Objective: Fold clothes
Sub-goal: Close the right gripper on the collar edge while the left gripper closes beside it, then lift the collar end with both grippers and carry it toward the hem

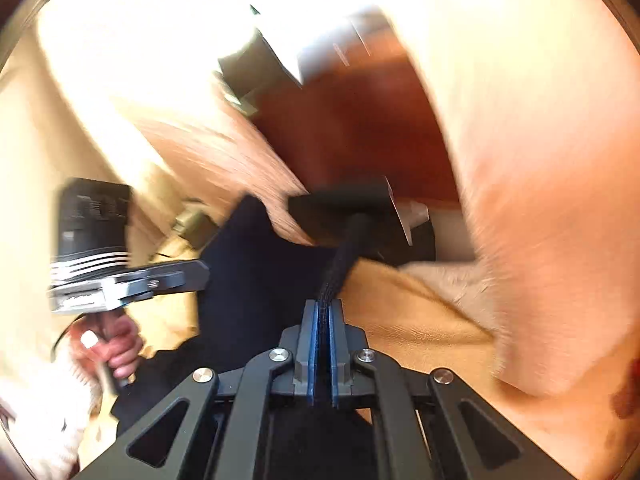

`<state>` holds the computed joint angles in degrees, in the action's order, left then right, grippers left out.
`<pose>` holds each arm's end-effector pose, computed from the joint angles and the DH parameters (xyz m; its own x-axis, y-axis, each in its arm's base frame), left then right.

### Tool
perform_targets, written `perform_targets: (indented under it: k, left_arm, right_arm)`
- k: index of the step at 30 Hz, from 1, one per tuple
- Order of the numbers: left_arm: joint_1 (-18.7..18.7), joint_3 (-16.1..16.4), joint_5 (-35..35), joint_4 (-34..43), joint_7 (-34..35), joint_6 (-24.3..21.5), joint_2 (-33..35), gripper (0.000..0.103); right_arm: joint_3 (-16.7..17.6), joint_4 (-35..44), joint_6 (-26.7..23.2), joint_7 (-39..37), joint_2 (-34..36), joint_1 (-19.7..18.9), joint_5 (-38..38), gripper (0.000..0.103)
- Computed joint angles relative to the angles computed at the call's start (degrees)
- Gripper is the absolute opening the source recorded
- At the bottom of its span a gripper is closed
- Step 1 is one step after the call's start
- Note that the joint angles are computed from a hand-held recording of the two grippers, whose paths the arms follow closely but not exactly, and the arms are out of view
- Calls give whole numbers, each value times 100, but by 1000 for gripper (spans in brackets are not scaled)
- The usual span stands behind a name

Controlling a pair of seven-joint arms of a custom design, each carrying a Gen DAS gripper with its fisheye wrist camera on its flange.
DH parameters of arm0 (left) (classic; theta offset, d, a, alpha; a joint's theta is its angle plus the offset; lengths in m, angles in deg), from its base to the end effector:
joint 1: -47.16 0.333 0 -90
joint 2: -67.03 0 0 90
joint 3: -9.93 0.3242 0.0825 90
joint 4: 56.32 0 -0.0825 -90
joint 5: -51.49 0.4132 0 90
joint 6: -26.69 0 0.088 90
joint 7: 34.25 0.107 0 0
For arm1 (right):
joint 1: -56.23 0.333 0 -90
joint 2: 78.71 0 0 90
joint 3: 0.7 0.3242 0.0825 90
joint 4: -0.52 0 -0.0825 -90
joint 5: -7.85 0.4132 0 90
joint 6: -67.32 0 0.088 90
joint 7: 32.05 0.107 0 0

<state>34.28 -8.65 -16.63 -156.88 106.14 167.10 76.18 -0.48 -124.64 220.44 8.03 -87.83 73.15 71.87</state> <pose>0.5853 -0.3434 0.5367 -0.6870 -0.4741 0.5508 -0.6872 0.1773 -0.7045 0.5477 0.1407 0.5114 0.4436 -0.8006 -0.4027 -0.6973 -0.0260 -0.7164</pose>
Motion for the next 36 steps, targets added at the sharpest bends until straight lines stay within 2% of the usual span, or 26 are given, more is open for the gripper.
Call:
perform_targets:
  k: [2,4,5,7,8,11,12,13,14,15,16,17,18,19,20,21,22,23,24,26,27,29,32,34,36]
  left_arm:
    - [136,18,-477,-444,647,-477,-446,17]
    - [134,196,-661,-883,1076,-1052,-925,17]
    - [109,309,-666,-1091,1251,-1344,-1162,17]
    - [-13,486,-580,-1537,1606,-1800,-1608,17]
    - [-92,527,-394,-1738,1649,-1803,-1817,17]
    - [-410,479,-24,-2022,1308,-1507,-2047,17]
    - [-489,492,32,-1940,1103,-1421,-1940,17]
    - [-569,507,90,-1856,896,-1339,-1831,17]
    - [-631,511,147,-1775,696,-1256,-1731,17]
    - [-678,507,184,-1704,559,-1117,-1659,17]
    - [-759,444,192,-1449,432,-895,-1387,17]
    - [-825,368,228,-1179,290,-671,-1108,17]
    - [-879,281,340,-905,107,-402,-838,18]
    - [-892,223,415,-710,-61,-232,-665,23]
    - [-888,167,478,-563,-207,-49,-525,35]
    - [-783,195,495,-616,-215,-55,-548,44]
    - [-699,228,558,-609,-266,-80,-522,66]
    - [-711,176,772,-402,-550,73,-306,80]
    - [-719,135,1049,-143,-879,130,-57,81]
    - [-770,67,1757,542,-1712,-15,588,81]
    - [-802,49,2073,813,-1992,-126,845,81]
    - [-895,32,2714,1329,-2443,-395,1294,80]
    - [-974,-65,3413,1930,-2786,-936,1809,80]
    - [-935,-211,3650,2049,-2768,-1202,1979,79]
    - [-940,-341,3935,1949,-2596,-1059,1990,79]
  right_arm:
    - [-62,-446,-252,-793,-606,16,557,5]
    - [-352,-952,-463,-1186,-1240,335,540,5]
    - [-523,-1221,-571,-1241,-1542,530,250,5]
    - [-688,-1696,-933,-1331,-2129,684,-304,6]
    - [-669,-1929,-1096,-1348,-2433,671,-558,6]
    - [-43,-2551,-800,-928,-2962,234,-1304,6]
    - [75,-2762,-690,-676,-3151,197,-1642,7]
    - [7,-2807,-655,-286,-3147,271,-1913,7]
    - [-209,-2778,-826,-16,-3116,256,-2038,7]
    - [-460,-2790,-963,211,-3133,326,-1990,9]
    - [-564,-2795,-1157,291,-3138,222,-1767,10]
    - [-488,-2788,-1166,316,-3106,85,-1516,16]
    - [-431,-2767,-1189,382,-3066,-38,-1294,30]
    - [-323,-2801,-1231,354,-3106,-167,-1011,40]
    - [-262,-2833,-1260,363,-3149,-245,-779,65]
    - [-371,-2942,-1149,477,-3280,-126,-704,78]
    - [-680,-3178,-1161,402,-3577,100,-731,78]
    - [-971,-3251,-855,728,-3675,526,-703,78]
    - [-1166,-3177,-772,702,-3584,779,-553,78]
    - [-1448,-3112,-885,608,-3538,949,-27,78]
    - [-1440,-3013,-1073,573,-3370,841,279,78]
    - [-1549,-2854,-1203,774,-3136,865,560,78]
    - [-1356,-2622,-1373,1176,-2770,640,643,78]
    - [-961,-2471,-1553,1416,-2520,282,738,78]
    - [-617,-2415,-1477,1418,-2401,92,694,76]
